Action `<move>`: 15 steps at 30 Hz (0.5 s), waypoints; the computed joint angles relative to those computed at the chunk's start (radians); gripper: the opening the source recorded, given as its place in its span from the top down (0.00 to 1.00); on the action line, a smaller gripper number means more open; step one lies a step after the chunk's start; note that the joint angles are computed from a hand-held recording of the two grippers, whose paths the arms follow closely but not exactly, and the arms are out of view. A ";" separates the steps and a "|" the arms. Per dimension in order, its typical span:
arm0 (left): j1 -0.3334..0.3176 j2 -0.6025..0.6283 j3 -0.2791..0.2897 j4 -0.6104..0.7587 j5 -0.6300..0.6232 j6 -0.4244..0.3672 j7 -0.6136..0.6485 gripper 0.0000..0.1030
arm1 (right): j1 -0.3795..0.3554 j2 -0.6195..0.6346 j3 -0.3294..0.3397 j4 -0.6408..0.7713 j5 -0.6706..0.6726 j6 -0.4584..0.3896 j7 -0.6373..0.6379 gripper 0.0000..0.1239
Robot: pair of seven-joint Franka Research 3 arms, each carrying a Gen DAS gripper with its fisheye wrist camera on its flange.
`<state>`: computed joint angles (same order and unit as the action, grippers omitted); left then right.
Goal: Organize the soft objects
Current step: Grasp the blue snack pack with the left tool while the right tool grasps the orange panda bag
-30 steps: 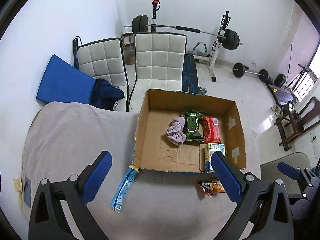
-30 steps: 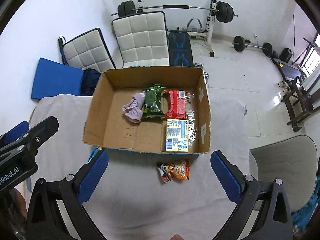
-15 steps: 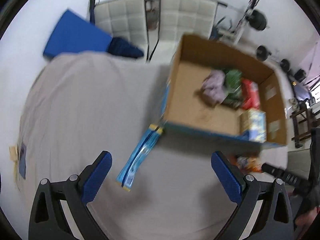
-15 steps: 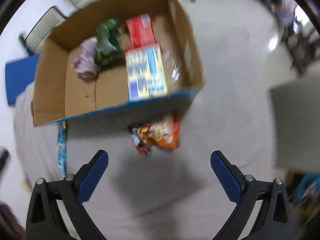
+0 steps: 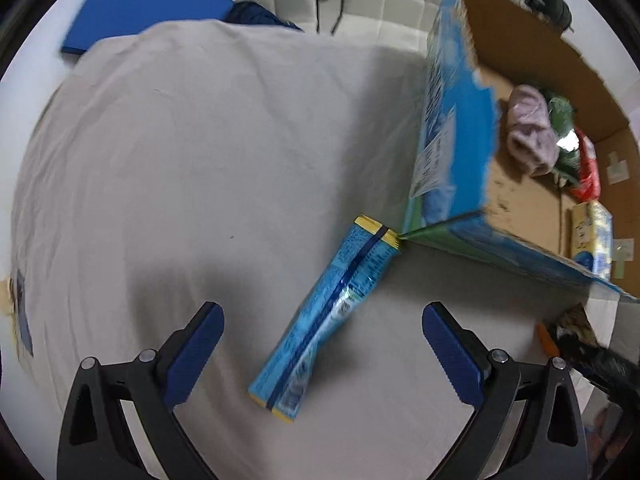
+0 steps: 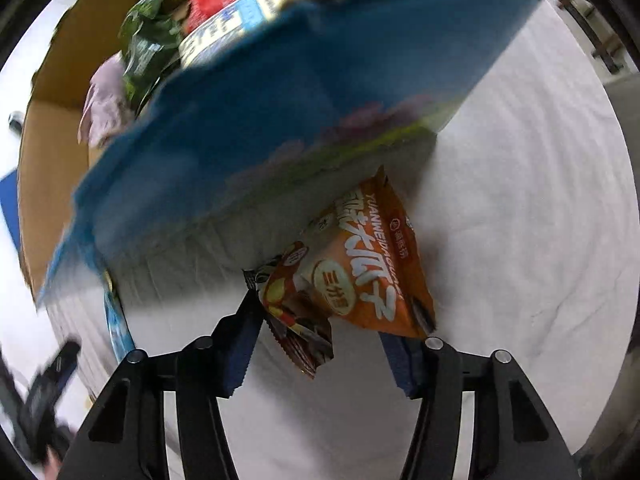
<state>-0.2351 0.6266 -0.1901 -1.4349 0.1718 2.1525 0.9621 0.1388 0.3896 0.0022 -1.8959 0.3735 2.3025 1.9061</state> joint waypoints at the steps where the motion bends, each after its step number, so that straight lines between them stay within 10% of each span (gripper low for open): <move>1: 0.000 0.023 -0.002 0.026 0.000 -0.017 0.016 0.01 | -0.010 -0.007 0.008 -0.003 0.005 -0.024 -0.038 0.54; 4: -0.008 0.103 -0.006 0.116 0.003 -0.087 0.078 0.02 | -0.011 -0.032 0.008 -0.018 -0.025 -0.096 -0.108 0.62; 10: -0.009 0.150 -0.019 0.136 -0.039 -0.115 0.119 0.38 | 0.011 -0.075 -0.009 -0.072 -0.063 -0.097 -0.091 0.61; 15: -0.025 0.092 -0.030 0.051 -0.052 -0.089 0.103 0.67 | 0.008 -0.140 -0.019 -0.152 -0.007 0.009 0.034 0.36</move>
<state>-0.2601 0.7189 -0.2204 -1.3841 0.1193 2.0633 1.0656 0.1470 0.2501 -0.0166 -2.0476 0.3669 2.3112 1.9404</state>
